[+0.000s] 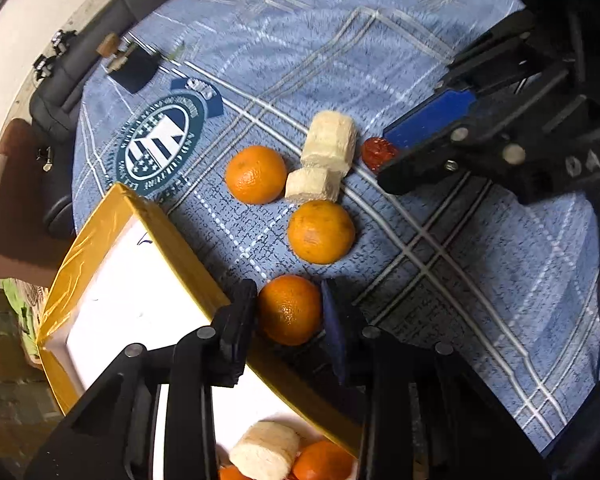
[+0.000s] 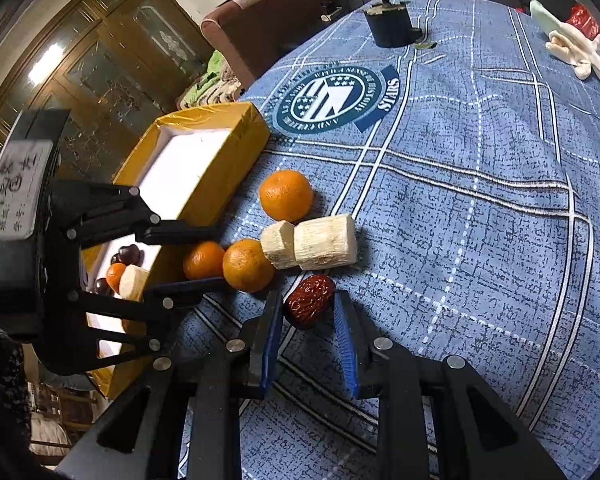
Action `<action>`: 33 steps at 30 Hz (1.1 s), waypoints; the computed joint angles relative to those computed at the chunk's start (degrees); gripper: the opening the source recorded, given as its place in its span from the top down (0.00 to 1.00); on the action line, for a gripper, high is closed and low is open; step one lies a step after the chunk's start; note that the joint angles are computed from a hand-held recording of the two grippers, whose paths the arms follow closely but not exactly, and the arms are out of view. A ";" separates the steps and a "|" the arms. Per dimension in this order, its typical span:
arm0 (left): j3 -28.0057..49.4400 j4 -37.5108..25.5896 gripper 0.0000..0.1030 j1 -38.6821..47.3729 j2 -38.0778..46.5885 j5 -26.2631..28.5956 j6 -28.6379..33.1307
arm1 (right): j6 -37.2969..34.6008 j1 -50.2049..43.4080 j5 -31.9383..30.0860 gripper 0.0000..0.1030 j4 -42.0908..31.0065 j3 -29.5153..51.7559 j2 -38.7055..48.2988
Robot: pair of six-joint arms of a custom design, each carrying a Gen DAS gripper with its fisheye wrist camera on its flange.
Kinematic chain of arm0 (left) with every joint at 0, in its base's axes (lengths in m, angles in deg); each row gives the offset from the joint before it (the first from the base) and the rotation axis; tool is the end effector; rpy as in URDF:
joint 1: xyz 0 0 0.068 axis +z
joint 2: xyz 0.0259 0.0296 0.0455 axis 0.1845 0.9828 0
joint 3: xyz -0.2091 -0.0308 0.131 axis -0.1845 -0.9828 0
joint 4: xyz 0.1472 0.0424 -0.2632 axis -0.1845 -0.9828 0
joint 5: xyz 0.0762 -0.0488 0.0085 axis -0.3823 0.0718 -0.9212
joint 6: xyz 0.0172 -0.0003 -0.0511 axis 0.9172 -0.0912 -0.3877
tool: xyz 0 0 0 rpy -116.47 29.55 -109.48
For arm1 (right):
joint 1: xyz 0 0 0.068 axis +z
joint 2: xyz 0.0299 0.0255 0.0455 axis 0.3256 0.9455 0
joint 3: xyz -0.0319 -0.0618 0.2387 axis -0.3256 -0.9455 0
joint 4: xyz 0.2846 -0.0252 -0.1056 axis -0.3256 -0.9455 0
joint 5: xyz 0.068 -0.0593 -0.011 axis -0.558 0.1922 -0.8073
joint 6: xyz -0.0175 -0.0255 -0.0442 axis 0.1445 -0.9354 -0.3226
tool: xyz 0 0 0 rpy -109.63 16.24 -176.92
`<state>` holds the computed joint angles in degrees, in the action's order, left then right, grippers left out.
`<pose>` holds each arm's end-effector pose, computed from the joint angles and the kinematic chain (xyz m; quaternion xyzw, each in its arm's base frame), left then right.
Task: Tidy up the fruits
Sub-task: 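Carry the date and orange into the tray and open both grippers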
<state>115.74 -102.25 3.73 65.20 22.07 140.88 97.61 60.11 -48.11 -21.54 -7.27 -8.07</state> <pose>0.3699 -0.0556 0.1841 0.6963 0.6892 -0.0400 0.1966 0.2408 0.2028 0.1552 0.1477 0.9446 0.1649 0.2424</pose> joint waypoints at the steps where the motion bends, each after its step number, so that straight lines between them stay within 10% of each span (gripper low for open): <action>1: 0.43 -1.11 0.71 0.98 -0.26 1.68 -0.16 | 0.13 0.11 0.14 0.75 0.43 -0.61 -1.11; 13: 4.97 -16.28 0.71 27.53 -2.46 30.64 1.70 | -3.37 7.15 5.77 0.75 12.39 1.70 -0.53; 33: 5.71 -3.93 0.70 35.12 6.73 26.18 -8.44 | -9.77 14.41 4.16 0.72 3.08 39.74 35.92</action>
